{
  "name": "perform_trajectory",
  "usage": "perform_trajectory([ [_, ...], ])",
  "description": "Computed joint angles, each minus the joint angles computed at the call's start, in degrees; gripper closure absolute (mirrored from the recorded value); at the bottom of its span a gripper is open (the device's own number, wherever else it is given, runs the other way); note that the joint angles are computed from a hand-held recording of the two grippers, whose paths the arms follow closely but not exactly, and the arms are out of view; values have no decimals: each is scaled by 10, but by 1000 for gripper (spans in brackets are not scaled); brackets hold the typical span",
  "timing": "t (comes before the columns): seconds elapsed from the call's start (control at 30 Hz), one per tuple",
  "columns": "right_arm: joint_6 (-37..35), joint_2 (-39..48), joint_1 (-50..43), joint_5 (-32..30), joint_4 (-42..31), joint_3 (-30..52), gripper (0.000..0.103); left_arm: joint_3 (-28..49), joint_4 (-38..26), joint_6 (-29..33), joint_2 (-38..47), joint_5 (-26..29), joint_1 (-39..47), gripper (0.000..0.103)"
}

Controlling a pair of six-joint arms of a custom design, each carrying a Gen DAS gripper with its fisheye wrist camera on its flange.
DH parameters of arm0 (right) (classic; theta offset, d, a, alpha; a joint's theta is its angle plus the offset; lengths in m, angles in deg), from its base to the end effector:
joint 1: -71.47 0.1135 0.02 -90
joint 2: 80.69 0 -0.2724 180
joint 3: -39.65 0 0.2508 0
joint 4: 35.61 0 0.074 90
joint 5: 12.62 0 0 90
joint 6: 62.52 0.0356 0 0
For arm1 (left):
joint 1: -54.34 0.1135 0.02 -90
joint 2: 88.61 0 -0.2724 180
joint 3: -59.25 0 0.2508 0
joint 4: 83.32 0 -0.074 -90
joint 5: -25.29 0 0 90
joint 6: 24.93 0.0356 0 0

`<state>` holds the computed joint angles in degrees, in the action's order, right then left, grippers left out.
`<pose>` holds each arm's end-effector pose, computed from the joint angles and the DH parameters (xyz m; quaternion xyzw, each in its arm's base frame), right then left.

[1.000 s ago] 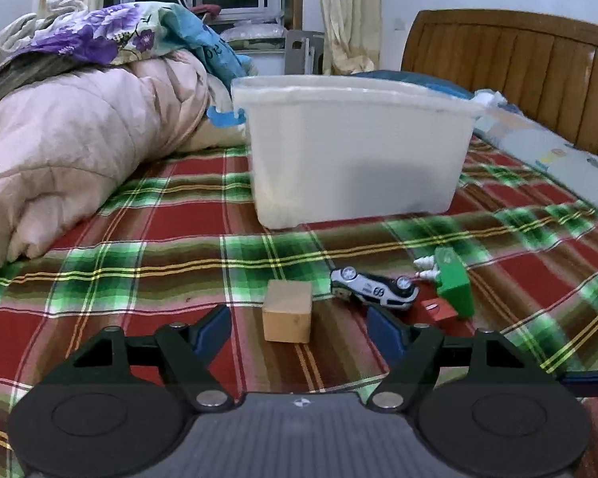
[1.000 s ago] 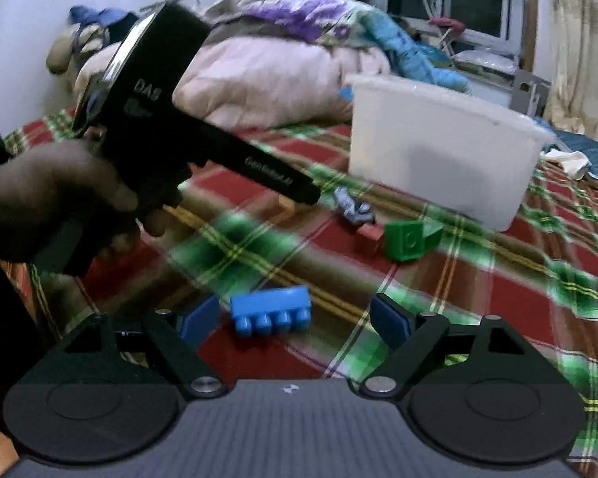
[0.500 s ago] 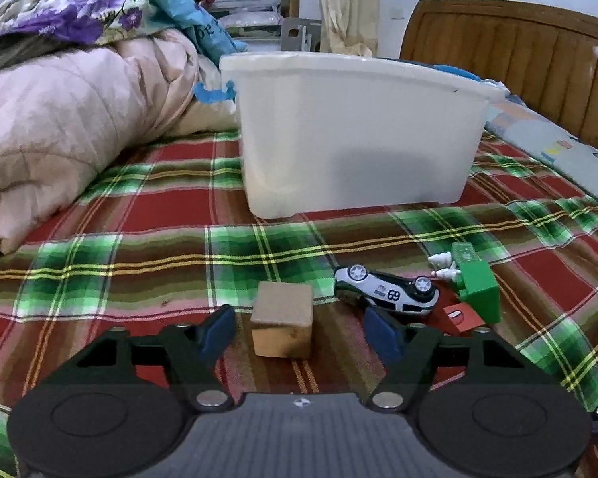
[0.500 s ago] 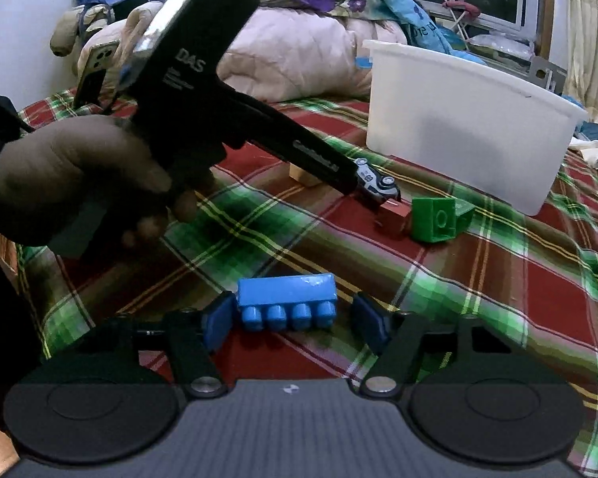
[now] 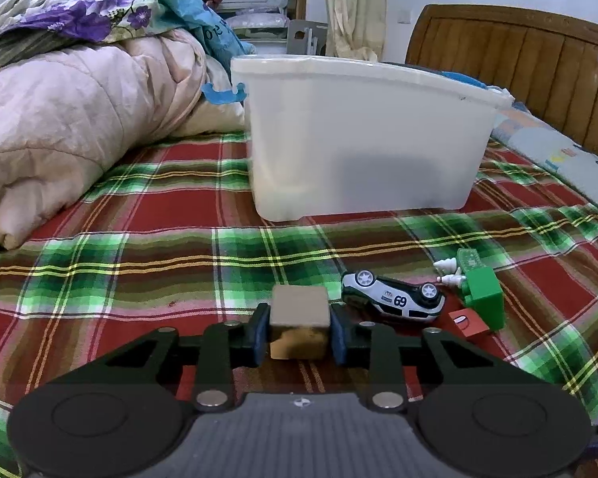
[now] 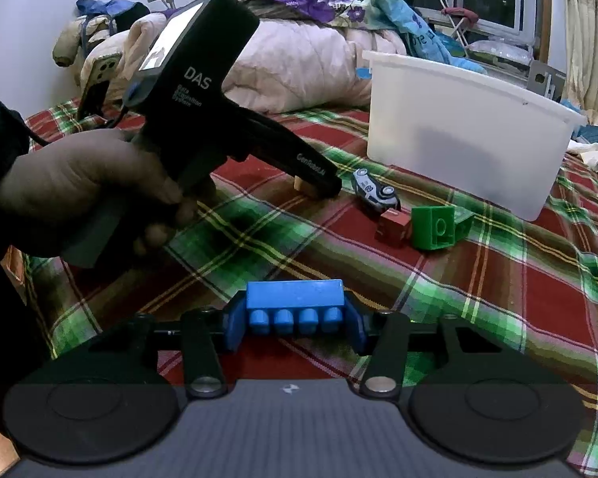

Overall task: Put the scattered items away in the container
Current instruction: 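Grasp the beige wooden cube with the left tool while the right tool grasps the blue block, then lower the beige cube into the white box while the right tool drops the blue block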

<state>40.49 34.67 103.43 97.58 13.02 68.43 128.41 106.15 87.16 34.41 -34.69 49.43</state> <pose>0.2070 0.1147 0.0432 -0.0697 0.8853 0.0196 0.4594 0.3883 -0.0512 0.0660 0.3055 0.8423 -0.1801 0.4058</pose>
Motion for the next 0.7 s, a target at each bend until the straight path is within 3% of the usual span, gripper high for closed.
perform_trajectory([
  [0.23, 4, -24, -3, 18, 11, -17, 50, -8, -5, -1, -18, 21, 10, 70],
  [0.7, 10, -29, -12, 20, 23, -26, 50, -27, 16, -5, -33, -9, -5, 71],
])
